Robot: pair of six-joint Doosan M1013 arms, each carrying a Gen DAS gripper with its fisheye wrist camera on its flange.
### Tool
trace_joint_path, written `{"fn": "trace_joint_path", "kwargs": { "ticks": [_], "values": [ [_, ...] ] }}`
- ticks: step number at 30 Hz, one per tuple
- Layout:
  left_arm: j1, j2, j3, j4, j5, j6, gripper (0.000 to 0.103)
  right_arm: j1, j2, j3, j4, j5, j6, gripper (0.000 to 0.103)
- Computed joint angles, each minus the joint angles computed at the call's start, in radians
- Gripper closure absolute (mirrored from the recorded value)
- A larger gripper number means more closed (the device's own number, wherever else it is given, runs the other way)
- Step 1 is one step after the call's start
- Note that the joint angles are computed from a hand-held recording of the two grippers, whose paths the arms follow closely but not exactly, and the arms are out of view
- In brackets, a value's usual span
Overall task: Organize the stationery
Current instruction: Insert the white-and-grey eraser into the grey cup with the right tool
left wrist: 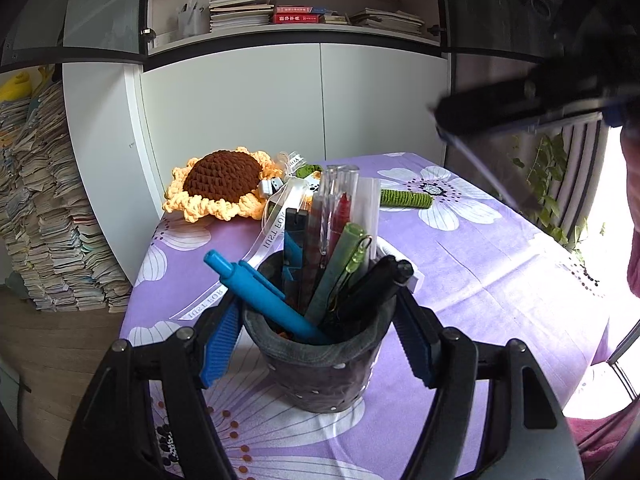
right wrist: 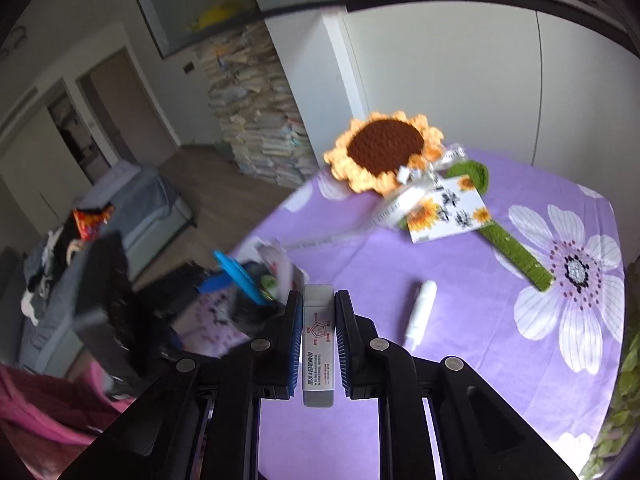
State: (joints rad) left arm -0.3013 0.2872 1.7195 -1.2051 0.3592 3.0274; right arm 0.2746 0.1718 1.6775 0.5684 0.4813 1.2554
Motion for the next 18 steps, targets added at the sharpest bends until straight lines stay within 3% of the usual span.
{"fn": "trace_joint_path", "kwargs": {
  "ticks": [3, 8, 14, 18],
  "values": [
    [0.000, 0.002, -0.003, 0.027, 0.002, -0.032, 0.034, 0.004, 0.013, -0.022, 0.251, -0.015, -0.229, 0.086],
    [0.006, 0.003, -0.004, 0.017, 0.017, -0.042, 0.034, 0.012, 0.073, -0.066, 0.422, -0.001, -0.341, 0.086],
    [0.004, 0.004, -0.004, 0.005, 0.015, -0.029, 0.034, 0.011, 0.119, -0.073, 0.514, -0.011, -0.370, 0.086],
    [0.004, 0.004, -0.004, 0.011, 0.015, -0.036, 0.034, 0.023, 0.114, -0.062, 0.529, -0.036, -0.428, 0.086]
  ]
}}
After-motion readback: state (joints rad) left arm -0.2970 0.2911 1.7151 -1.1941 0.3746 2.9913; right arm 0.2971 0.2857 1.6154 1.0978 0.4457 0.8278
